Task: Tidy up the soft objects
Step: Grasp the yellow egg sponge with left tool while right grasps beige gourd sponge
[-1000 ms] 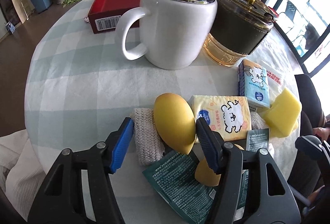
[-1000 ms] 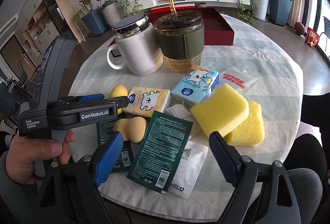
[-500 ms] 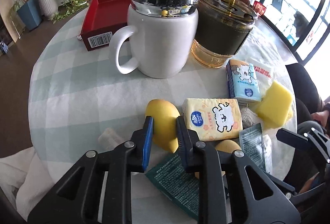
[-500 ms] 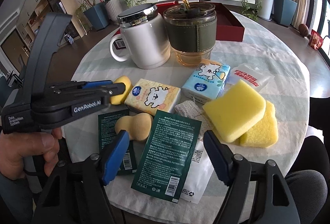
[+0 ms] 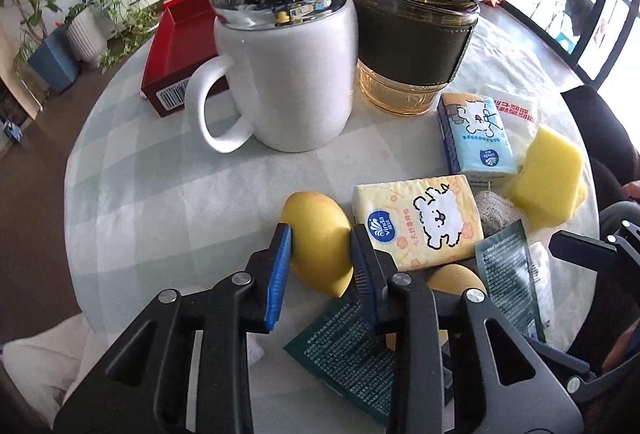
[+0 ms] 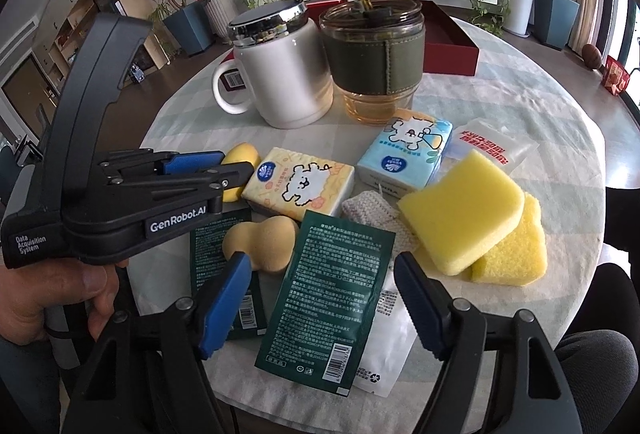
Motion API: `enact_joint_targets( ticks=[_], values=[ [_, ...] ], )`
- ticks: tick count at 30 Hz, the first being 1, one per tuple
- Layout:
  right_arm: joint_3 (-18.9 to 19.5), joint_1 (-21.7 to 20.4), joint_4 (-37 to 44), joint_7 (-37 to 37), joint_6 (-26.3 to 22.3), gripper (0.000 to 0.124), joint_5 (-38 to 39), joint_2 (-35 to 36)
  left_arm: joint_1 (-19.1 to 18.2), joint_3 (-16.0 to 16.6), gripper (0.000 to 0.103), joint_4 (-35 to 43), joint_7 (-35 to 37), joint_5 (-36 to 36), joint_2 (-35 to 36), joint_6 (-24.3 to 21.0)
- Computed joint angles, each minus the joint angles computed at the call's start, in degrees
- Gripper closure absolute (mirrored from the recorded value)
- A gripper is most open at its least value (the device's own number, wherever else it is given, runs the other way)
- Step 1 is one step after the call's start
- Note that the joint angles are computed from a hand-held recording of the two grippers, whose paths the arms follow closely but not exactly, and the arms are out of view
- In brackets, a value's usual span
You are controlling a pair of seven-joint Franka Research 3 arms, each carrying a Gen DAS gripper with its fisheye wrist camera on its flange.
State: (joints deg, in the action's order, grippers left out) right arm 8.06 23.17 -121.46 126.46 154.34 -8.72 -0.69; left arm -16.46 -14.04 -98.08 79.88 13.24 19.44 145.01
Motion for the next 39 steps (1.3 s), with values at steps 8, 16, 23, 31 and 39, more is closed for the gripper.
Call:
enact_joint_targets(
  ticks=[8, 16, 23, 31, 39],
  values=[
    [-0.07, 0.88, 2.27, -1.18, 0.06, 0.048, -0.27, 2.39, 2.88, -2.17, 0.049, 0.06, 3.01, -8.48, 1.50, -0.93],
    [-0.45, 2.10, 4.25, -4.61, 0.23, 0.048, 2.09, 4.10, 4.70, -3.25, 0.072, -1.69, 8.10, -14.74, 0.75, 1.58],
    [-1.27, 3.03, 6.50, -3.75, -1.14, 0.049, 0.98, 6.30, 7.32, -4.50, 0.073, -3.84, 11.87, -21.73, -1.43, 4.55],
    [-1.68, 4.17, 9.57, -5.41, -3.68, 0.048, 1.29, 9.37, 7.24, -4.34, 0.073, -5.87, 13.29, -24.85, -3.49, 6.86],
    [-1.73, 5.11, 8.28, -8.52, -1.49, 0.074, 2.62, 8.67, 7.86, -4.38, 0.073, -9.24, 16.17, -28.50, -6.05, 8.51]
  ],
)
